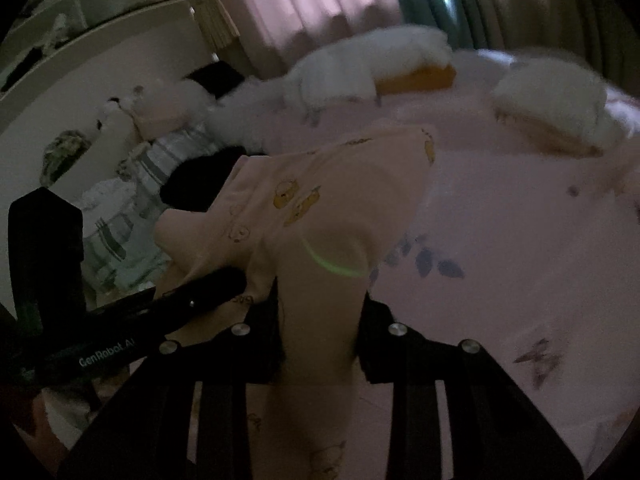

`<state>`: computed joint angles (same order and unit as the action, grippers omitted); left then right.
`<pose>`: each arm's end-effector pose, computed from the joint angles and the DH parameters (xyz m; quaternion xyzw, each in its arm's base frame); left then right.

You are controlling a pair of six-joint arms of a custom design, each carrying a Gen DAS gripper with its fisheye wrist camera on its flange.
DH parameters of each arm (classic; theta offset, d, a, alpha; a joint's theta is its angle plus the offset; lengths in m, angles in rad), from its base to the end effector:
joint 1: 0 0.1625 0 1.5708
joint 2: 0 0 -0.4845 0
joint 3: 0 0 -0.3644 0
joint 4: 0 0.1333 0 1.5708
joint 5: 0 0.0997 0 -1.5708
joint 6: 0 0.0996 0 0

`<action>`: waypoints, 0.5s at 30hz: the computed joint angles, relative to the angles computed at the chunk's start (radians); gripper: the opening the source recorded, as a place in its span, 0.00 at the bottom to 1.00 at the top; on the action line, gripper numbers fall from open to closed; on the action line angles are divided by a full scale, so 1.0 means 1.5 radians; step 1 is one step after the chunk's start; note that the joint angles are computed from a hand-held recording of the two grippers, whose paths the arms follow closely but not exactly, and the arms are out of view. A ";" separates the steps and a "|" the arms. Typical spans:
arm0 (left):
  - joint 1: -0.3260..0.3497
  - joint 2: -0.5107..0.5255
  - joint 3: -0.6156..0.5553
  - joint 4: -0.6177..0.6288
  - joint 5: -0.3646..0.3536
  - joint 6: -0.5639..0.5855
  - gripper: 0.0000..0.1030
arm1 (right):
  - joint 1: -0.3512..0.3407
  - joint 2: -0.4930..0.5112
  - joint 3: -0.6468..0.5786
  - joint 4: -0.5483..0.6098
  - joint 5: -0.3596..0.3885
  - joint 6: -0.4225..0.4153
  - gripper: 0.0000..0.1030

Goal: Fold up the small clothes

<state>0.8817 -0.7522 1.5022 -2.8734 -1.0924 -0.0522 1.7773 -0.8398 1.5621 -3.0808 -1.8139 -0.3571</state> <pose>-0.3397 -0.6941 0.2222 0.2313 0.9079 -0.3296 0.1165 0.2579 -0.6977 0.2848 0.2102 -0.8934 0.3714 0.1403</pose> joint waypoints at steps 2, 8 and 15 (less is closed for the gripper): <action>-0.018 -0.005 0.017 -0.016 0.012 0.007 0.29 | 0.007 -0.022 0.024 -0.024 -0.007 -0.014 0.30; -0.043 -0.008 0.041 -0.012 0.019 0.003 0.29 | 0.006 -0.066 0.079 -0.063 -0.023 -0.028 0.31; -0.047 0.014 0.024 0.012 0.020 -0.003 0.29 | -0.011 -0.087 0.111 -0.069 -0.030 -0.018 0.31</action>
